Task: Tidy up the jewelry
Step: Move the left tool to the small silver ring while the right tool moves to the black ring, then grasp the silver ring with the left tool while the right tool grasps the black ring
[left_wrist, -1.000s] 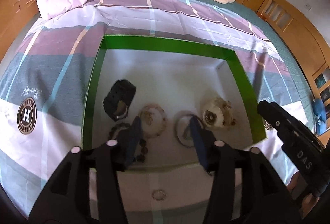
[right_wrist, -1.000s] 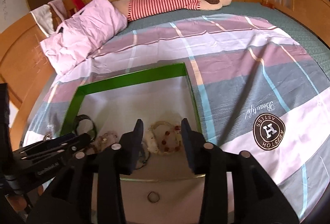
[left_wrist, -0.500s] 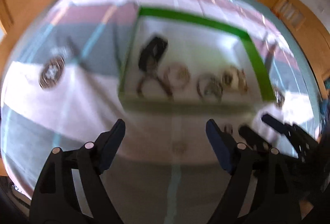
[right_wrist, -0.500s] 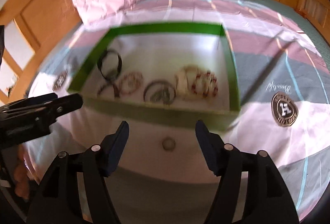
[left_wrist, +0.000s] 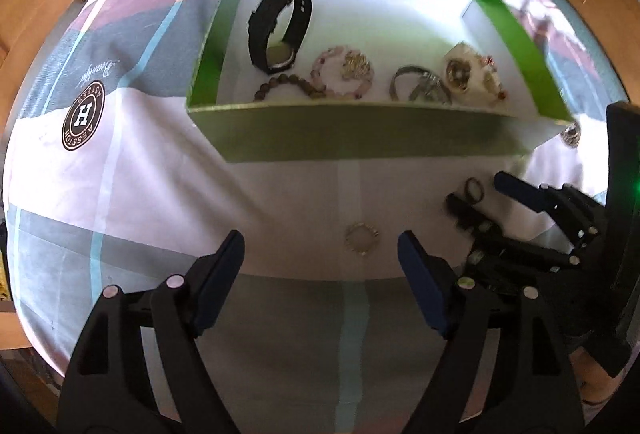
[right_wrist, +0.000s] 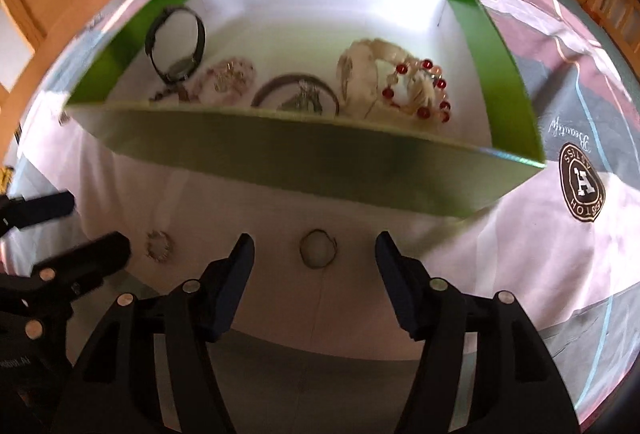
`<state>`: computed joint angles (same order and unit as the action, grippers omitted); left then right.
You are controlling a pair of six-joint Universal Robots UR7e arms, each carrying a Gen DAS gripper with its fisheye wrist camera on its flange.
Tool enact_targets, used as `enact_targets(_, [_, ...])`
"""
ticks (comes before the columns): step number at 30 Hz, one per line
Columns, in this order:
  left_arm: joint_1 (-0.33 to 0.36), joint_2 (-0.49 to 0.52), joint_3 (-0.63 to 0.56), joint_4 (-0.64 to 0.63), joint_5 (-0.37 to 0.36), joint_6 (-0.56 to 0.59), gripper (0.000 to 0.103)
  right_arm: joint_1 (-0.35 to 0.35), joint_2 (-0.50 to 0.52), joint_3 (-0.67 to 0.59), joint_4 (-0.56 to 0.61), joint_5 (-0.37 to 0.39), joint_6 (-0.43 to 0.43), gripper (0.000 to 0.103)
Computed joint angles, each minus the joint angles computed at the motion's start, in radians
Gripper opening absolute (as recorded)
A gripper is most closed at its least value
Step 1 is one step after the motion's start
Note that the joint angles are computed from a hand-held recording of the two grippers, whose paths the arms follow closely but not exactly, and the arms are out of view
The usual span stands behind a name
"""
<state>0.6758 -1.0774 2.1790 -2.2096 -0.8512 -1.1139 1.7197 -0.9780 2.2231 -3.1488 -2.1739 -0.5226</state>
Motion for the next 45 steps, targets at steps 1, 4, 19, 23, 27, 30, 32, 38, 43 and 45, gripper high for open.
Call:
enact_targets(1, [0.002, 0.006, -0.002, 0.003, -0.002, 0.002, 0.080, -0.003, -0.001, 0.005, -0.019, 0.004, -0.008, 0.041])
enact_targets(4, [0.003, 0.020, -0.005, 0.011, -0.002, 0.008, 0.080, -0.018, -0.025, 0.005, -0.003, 0.019, 0.011, 0.020])
enact_targets(19, [0.012, 0.119, -0.014, -0.090, 0.045, 0.117, 0.044, -0.057, -0.128, -0.004, 0.035, 0.034, 0.081, 0.033])
enact_targets(23, [0.018, 0.075, 0.008, -0.103, 0.056, 0.074, 0.028, -0.058, -0.133, -0.018, 0.056, 0.037, 0.098, 0.033])
enact_targets(27, [0.014, 0.023, 0.039, -0.139, 0.060, 0.048, 0.032, -0.059, -0.118, -0.022, 0.047, 0.034, 0.100, 0.034])
enact_targets(30, [0.016, -0.013, 0.062, -0.161, 0.058, 0.042, 0.044, -0.047, -0.092, -0.019, 0.025, 0.014, 0.065, 0.034])
enact_targets(32, [0.014, -0.028, 0.077, -0.167, 0.050, 0.037, 0.044, -0.035, -0.063, -0.020, 0.009, -0.017, 0.029, 0.034])
enact_targets(38, [0.026, 0.028, 0.034, -0.155, 0.020, 0.083, 0.046, -0.020, -0.016, -0.010, -0.057, -0.064, -0.038, 0.034])
enact_targets(43, [0.014, 0.067, 0.025, -0.152, 0.019, 0.088, 0.049, -0.018, -0.014, -0.005, -0.058, -0.060, -0.038, 0.033])
enact_targets(45, [0.013, 0.081, 0.019, -0.147, 0.016, 0.088, 0.049, -0.019, -0.016, -0.005, -0.053, -0.057, -0.033, 0.034])
